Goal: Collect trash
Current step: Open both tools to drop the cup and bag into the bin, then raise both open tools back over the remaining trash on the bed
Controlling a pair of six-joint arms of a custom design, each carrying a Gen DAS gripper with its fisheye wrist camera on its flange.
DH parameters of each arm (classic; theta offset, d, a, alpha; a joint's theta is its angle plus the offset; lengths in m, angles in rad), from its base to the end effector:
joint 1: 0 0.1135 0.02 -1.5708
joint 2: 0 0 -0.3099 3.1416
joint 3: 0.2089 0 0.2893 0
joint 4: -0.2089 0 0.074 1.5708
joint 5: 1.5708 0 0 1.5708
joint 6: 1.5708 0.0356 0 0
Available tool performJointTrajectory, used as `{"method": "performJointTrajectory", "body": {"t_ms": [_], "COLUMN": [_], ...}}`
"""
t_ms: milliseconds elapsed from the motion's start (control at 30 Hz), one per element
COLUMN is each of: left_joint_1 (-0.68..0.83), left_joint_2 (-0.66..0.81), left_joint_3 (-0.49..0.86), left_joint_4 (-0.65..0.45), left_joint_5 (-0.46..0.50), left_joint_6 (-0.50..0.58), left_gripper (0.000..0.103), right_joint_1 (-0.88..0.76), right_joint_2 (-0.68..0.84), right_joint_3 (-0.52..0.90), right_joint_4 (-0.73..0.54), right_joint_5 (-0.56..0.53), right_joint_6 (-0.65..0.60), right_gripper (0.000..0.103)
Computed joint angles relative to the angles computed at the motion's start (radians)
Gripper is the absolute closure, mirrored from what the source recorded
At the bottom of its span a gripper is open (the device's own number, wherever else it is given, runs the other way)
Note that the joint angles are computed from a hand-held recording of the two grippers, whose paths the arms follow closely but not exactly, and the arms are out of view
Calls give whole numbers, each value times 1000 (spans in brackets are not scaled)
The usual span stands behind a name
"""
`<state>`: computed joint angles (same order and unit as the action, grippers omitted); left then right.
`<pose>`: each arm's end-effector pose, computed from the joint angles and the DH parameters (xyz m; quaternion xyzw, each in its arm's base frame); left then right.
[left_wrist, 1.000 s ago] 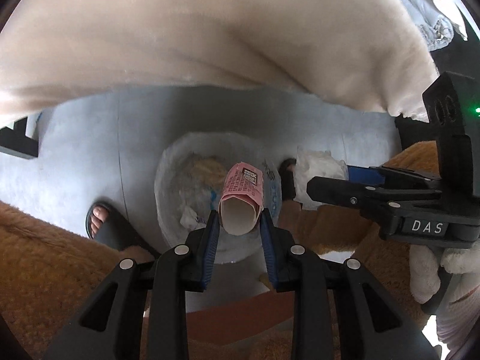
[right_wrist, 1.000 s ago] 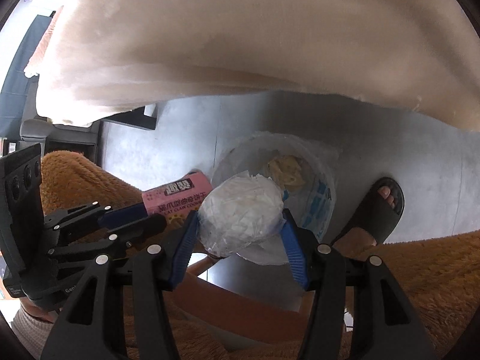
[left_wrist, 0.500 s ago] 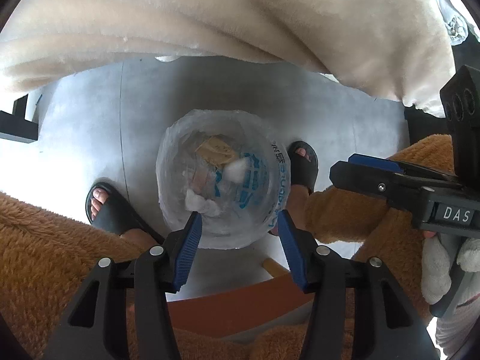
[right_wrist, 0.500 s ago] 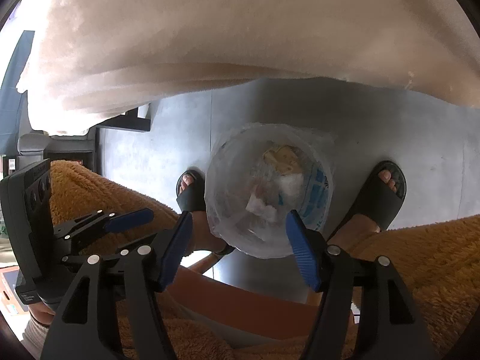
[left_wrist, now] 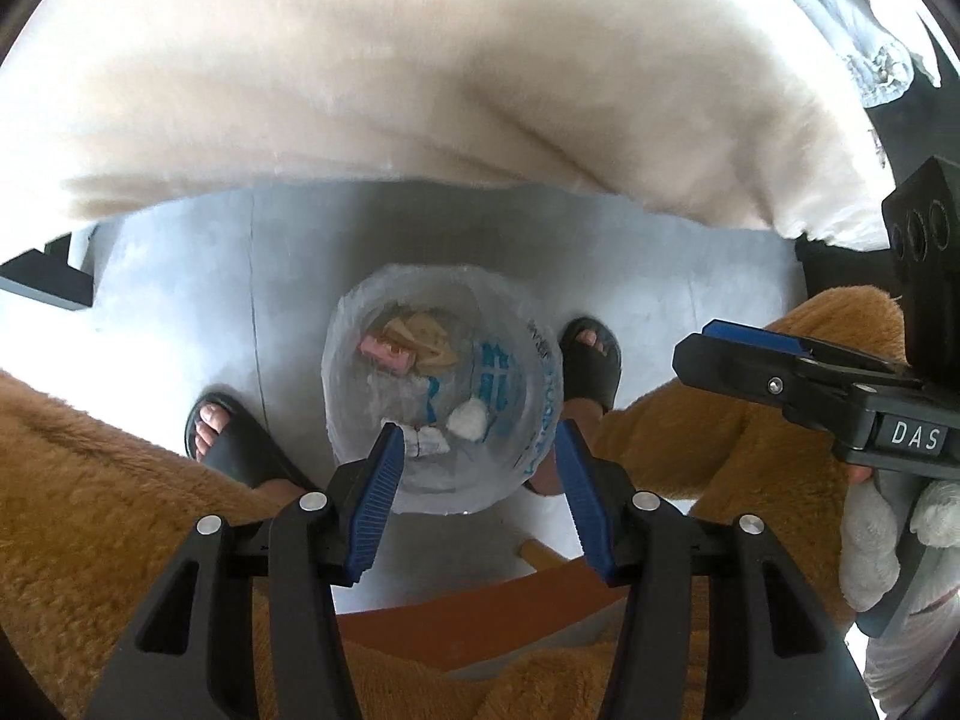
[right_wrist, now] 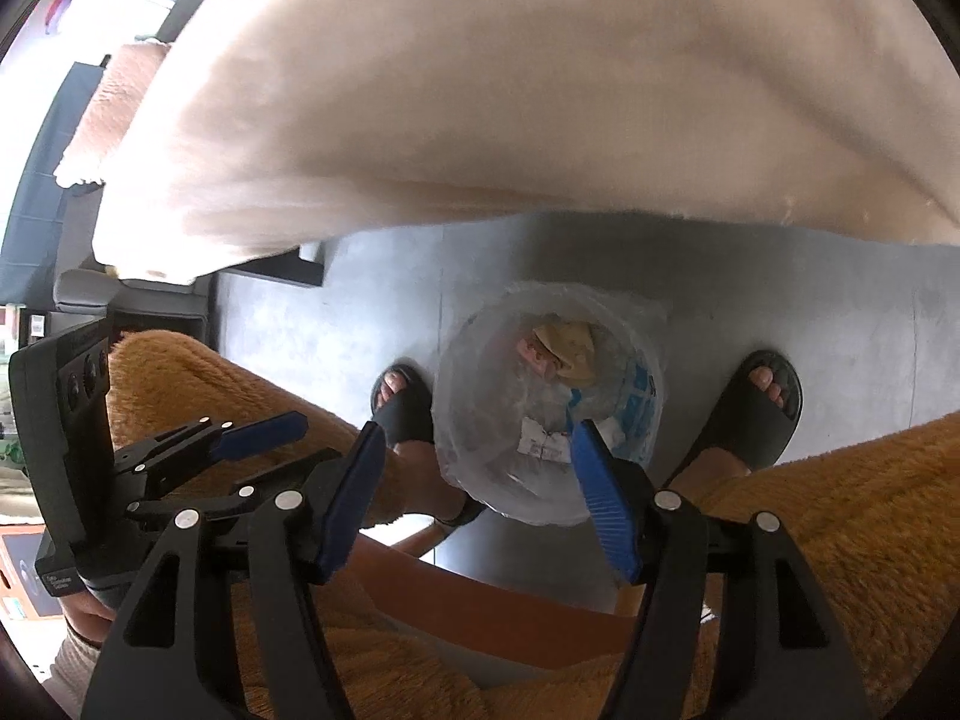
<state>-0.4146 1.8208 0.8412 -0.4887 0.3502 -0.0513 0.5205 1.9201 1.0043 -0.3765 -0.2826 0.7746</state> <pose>0.2836 -0.1382 0.1054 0.1864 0.9656 -0.1809 0.0089 0.3211 0.1955 0.1128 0.1048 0.9750 0.1941 0.0255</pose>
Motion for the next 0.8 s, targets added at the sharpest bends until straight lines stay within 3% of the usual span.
{"method": "performJointTrajectory", "body": {"t_ms": [400, 800], "left_joint_1": [-1, 38], "left_joint_2": [-276, -405], "left_joint_3": [38, 142], "left_joint_4": [-100, -155], "left_joint_5": [-35, -53], "left_joint_6": [-17, 17], "left_gripper": [52, 52], "right_joint_1": [6, 9], "right_joint_2": [-223, -334], "right_joint_3": [22, 166], "right_joint_4": [-74, -186], "right_joint_5": [99, 215], "right_joint_6": [-26, -94], "right_gripper": [39, 39]}}
